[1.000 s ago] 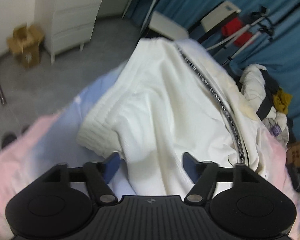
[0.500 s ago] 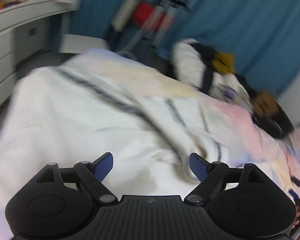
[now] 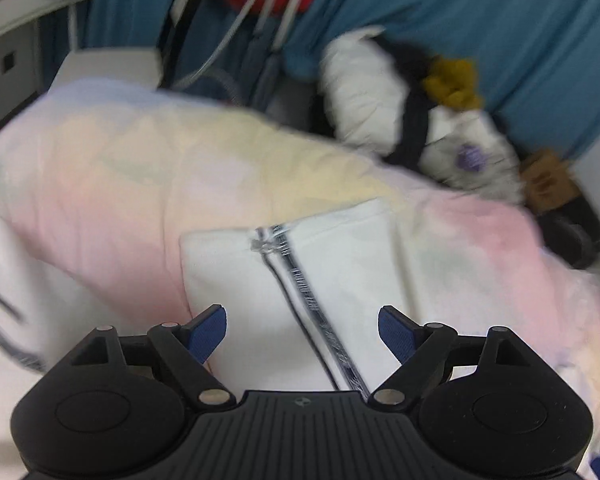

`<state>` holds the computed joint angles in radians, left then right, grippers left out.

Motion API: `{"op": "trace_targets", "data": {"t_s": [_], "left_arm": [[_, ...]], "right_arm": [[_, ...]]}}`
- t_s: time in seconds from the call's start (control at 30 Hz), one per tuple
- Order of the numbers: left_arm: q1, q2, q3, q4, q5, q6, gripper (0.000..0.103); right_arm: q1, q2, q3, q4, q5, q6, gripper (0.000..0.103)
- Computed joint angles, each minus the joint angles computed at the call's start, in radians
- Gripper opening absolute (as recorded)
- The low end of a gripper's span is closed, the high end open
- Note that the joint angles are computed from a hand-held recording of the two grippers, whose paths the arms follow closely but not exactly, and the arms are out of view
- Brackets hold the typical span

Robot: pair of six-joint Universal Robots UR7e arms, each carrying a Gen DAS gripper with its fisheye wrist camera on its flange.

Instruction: Fold clothes

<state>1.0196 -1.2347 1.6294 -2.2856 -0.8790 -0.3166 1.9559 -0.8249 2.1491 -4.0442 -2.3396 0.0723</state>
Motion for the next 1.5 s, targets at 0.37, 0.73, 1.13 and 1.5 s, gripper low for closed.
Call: {"op": "trace_targets", "data": {"t_s": [0.37, 0.73, 1.13, 1.5], "left_arm": [[-0.005, 0.095, -0.071, 0.138, 0.275, -0.114, 0.076], [0.016, 0.136, -0.093, -0.006, 0.244, 0.172, 0.038], [-0.190, 0.069, 0.045, -0.352, 0.065, 0.643, 0.004], [-0.341, 0.282, -0.080, -0.699, -0.245, 0.952, 0.005]], "right_arm": [[-0.099, 0.019, -0.009, 0.098, 0.123, 0.114, 0.061], [-0.096, 0.030, -0.011, 0.071, 0.127, 0.109, 0.061], [-0.073, 0.057, -0.029, 0.032, 0.075, 0.053, 0.061], [-0.069, 0.059, -0.029, -0.029, 0.039, 0.034, 0.061]]}}
